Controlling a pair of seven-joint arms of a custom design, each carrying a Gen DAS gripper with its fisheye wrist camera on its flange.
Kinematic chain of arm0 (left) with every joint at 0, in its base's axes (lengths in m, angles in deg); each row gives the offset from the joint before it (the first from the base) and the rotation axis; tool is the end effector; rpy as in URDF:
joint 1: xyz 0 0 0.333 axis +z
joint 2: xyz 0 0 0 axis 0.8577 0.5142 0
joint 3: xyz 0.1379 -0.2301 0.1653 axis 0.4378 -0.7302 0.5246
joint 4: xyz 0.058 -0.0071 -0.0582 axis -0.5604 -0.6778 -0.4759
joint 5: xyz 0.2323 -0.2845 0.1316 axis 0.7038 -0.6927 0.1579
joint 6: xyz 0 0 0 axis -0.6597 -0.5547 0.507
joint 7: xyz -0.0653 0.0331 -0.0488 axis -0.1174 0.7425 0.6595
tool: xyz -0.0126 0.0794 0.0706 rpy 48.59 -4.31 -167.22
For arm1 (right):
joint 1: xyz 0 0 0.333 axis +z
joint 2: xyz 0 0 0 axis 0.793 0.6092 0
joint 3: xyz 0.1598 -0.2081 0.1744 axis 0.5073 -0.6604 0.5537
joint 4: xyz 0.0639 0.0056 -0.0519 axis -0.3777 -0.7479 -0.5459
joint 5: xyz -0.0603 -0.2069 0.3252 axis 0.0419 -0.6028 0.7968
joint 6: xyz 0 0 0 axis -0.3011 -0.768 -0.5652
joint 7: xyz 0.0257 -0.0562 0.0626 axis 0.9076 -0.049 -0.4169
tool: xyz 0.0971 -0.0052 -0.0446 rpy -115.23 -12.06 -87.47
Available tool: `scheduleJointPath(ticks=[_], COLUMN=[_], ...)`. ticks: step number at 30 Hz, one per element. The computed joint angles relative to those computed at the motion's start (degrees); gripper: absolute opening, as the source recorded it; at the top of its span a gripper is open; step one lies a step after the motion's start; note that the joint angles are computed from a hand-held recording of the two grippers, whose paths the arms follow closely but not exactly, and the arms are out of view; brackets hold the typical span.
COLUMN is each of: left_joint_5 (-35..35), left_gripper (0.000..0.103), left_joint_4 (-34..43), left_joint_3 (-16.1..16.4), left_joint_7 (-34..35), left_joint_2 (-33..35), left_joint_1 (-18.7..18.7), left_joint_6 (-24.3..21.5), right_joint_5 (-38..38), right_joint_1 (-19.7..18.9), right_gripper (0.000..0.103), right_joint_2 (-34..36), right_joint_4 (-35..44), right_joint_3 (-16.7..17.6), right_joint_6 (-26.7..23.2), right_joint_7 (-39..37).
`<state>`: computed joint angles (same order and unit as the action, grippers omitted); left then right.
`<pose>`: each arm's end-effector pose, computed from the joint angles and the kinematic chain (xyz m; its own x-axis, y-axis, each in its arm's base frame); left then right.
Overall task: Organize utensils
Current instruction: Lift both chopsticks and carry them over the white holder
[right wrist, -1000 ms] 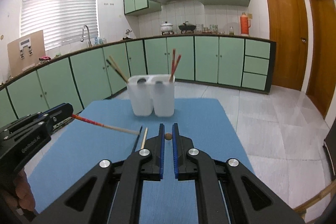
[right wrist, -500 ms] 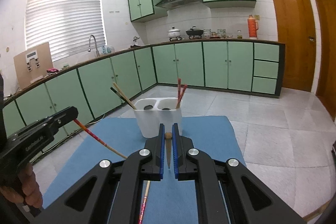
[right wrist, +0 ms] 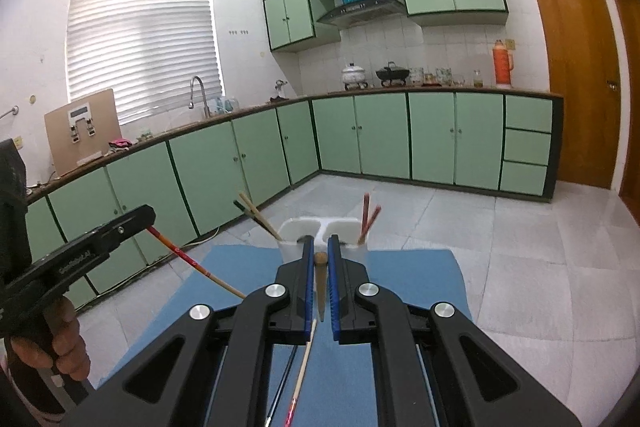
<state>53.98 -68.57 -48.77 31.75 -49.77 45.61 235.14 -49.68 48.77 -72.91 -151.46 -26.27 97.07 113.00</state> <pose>0.5803 -0.2860 0.6751 -0.4150 -0.8840 0.2151 -0.3796 -0.0467 -0.9240 0.4879 0.1649 0.6550 -0.0139 -0.9866 -0.1626 -0.3455 0.1574 -0.9251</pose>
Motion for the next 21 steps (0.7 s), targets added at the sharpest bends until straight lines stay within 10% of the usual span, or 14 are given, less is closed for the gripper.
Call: scheduleJointPath(ticks=[11,21], left_joint_5=[6.81,20.34], left_gripper=[0.005,0.005], left_joint_4=[8.26,33.76], left_joint_3=[4.03,13.65], left_joint_7=[-5.88,-18.36], left_joint_2=[3.26,18.85], left_joint_1=[-3.23,-11.47], left_joint_6=[3.51,-0.94], right_joint_5=[-3.06,-11.55], right_joint_1=[-3.01,-1.00], right_gripper=[0.007,0.007], right_joint_2=[1.82,11.84], right_joint_4=[6.58,20.73], right_joint_3=[0.87,-1.46], right_joint_6=[2.49,-1.21], right_joint_7=[0.11,3.69])
